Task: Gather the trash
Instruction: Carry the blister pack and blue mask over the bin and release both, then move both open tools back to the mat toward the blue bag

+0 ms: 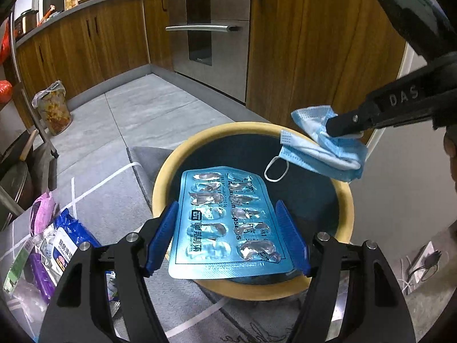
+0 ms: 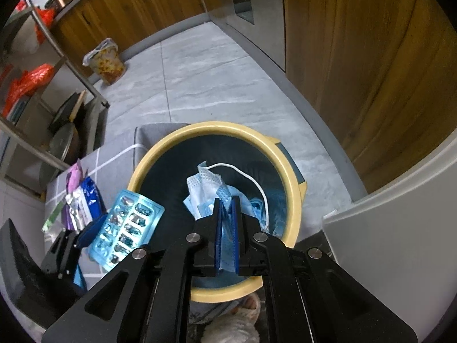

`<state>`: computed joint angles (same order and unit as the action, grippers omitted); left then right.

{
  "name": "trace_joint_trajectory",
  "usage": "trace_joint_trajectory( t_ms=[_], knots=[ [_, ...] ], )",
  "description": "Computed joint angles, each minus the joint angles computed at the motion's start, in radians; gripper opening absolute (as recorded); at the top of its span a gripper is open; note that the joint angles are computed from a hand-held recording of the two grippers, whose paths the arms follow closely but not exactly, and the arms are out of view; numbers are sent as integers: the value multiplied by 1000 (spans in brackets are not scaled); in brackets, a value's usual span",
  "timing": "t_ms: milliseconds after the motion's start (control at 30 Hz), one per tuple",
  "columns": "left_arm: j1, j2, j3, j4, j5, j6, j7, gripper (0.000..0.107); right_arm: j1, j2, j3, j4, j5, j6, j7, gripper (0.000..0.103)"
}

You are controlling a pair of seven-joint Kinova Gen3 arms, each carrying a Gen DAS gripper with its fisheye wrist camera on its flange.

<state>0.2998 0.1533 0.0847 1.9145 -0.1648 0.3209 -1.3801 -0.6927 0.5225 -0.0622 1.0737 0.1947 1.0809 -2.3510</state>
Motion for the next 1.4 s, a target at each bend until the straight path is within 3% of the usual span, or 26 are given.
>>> trace_joint_trajectory(
  t_ms=[333, 367, 433, 767, 933, 1000, 1200, 1400],
  knots=[
    [5, 10, -8, -5, -11, 8, 16, 70, 3, -10, 2, 13, 3, -23, -10, 16],
    [4, 9, -7, -4, -10, 8, 15, 71, 0, -12, 4, 15, 7, -26, -15, 20],
    [16, 5, -20, -1, -29, 3, 39, 82, -5, -21, 9, 28, 16, -44, -34, 28],
    [21, -13, -25, 16, -68, -14, 78, 89, -11, -33, 9, 42, 36, -71, -63, 53],
    [52, -35, -48, 32, -150, -21, 171, 97, -24, -50, 9, 62, 58, -96, -83, 63],
    [50, -49, -43, 38, -170, -19, 192, 97, -37, -59, 13, 73, 78, -110, -95, 77],
    [38, -100, -26, 66, -262, -16, 276, 97, -61, -83, 14, 100, 126, -148, -118, 83],
    [-12, -156, 22, 86, -275, -1, 295, 97, -121, -99, 30, 111, 227, -167, -176, 92]
  ],
)
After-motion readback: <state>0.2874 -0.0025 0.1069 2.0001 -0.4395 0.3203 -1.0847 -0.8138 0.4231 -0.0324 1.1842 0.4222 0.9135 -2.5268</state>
